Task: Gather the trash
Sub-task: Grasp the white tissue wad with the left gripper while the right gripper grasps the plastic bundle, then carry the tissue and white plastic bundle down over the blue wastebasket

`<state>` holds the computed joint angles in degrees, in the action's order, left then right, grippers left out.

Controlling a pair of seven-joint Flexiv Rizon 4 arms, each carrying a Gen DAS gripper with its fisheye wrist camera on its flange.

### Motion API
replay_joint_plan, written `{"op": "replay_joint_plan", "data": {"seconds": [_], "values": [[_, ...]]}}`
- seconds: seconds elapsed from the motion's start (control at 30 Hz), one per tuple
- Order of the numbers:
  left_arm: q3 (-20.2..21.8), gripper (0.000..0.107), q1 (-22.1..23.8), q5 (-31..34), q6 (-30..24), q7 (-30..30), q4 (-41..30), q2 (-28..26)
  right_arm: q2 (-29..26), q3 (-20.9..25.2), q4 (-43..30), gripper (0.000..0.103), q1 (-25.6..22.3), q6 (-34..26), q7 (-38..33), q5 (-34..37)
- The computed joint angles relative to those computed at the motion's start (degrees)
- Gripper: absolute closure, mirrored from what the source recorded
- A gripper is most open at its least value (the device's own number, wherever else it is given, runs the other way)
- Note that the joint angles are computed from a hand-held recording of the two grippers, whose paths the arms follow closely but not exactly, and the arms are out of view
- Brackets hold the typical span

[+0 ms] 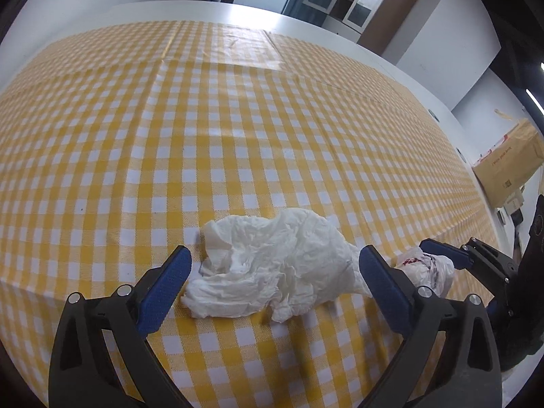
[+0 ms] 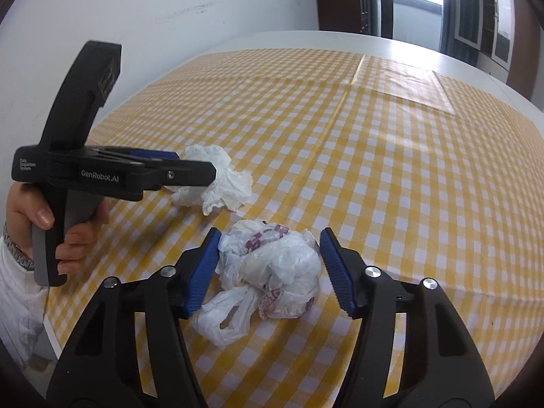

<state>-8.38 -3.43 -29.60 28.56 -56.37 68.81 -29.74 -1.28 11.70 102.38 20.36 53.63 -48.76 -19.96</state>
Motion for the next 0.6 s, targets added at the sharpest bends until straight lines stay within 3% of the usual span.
{"op": "replay_joint_plan", "data": {"seconds": [0.1,0.3,0.33,0.43,0.47,0.6], "values": [[-0.16,0.011,-0.54,0.17,1.35,0.31,0.94,0.44,0.35,0.04,0.42,0.051,-0.11,0.55,-0.35,0.52],[-0.1,0.032,-3.14,2.31,6.09,2.71,4.72,2.53,0.79,0.26,1.28,0.054,-0.02,1.2,-0.13,-0.21],[0.12,0.04,-3.85,3.29,8.04,3.26,5.75,2.99,0.83,0.25,1.35,0.054,-0.05,1.27,-0.12,-0.11],[-0.16,0.083,-4.33,3.37,10.47,3.82,7.21,3.39,1.03,0.26,1.67,0.055,-0.12,1.48,0.09,-0.32],[-0.43,0.091,-4.22,2.94,10.08,3.93,7.17,3.34,0.97,0.25,1.69,0.055,-0.11,1.46,0.42,-0.89],[-1.2,0.095,-4.14,0.62,13.39,6.52,10.49,4.89,0.62,0.19,0.96,0.056,0.09,0.03,2.27,-1.56]]}}
